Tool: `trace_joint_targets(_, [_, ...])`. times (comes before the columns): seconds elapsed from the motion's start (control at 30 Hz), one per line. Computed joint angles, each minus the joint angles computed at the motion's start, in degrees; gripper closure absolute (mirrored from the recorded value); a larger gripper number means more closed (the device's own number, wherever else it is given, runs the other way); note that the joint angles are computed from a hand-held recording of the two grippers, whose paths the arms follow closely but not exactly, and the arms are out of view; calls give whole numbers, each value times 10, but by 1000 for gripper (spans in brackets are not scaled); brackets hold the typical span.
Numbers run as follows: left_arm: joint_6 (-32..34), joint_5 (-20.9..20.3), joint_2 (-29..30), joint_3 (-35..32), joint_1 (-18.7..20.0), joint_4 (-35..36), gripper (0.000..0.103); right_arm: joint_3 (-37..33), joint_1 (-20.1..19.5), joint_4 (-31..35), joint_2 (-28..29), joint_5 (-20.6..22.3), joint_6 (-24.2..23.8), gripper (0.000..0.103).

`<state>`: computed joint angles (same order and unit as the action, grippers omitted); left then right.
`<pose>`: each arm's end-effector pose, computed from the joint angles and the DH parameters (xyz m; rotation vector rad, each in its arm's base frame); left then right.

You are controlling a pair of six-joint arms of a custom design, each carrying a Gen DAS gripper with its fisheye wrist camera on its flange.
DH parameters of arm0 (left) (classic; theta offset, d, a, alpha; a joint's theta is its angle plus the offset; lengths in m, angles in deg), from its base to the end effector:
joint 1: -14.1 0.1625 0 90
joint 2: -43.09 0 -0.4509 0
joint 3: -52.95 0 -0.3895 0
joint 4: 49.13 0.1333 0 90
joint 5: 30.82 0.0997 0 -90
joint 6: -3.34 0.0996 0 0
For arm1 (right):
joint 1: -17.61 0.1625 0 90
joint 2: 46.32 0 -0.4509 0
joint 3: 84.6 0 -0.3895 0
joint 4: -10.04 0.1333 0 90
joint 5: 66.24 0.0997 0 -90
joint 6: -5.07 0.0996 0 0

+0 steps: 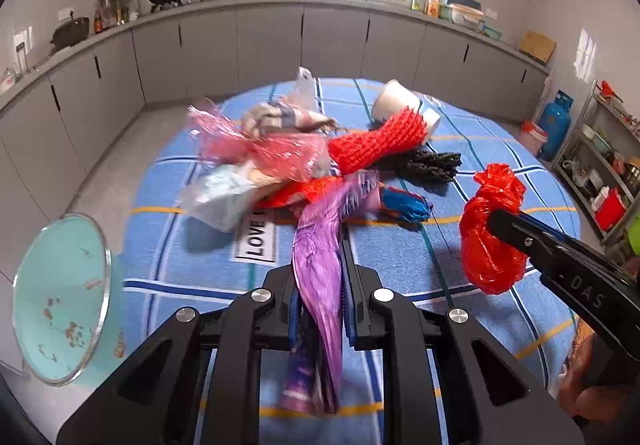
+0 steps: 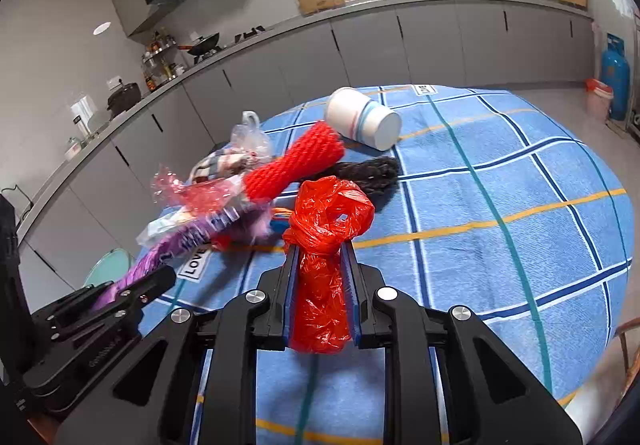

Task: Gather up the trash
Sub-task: 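Grasp the purple wrapper with the left tool while the right tool grasps the red mesh bag, then carry both items over the teal bucket and open both tools to drop them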

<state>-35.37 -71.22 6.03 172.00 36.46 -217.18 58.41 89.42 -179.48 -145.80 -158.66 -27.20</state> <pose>-0.3913 -0.3871 -0.0227 0.6463 2.3502 -0.8512 0.0145 -0.3694 0.3660 0.2725 -2.4305 1.1540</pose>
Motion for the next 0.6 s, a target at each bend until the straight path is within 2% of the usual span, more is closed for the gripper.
trace_joint_targets(0.17, [-23, 22, -24, 30, -13, -6, 87, 7, 23, -6, -1, -8, -4, 82])
trace_joint_targets(0.37, [-40, 24, -38, 49, -16, -9, 88, 14, 43, -13, 1, -21, -5, 82])
trace_joint_targets(0.6, [-51, 50, -64, 75, -30, -29, 88, 16, 67, -17, 6, -27, -11, 82])
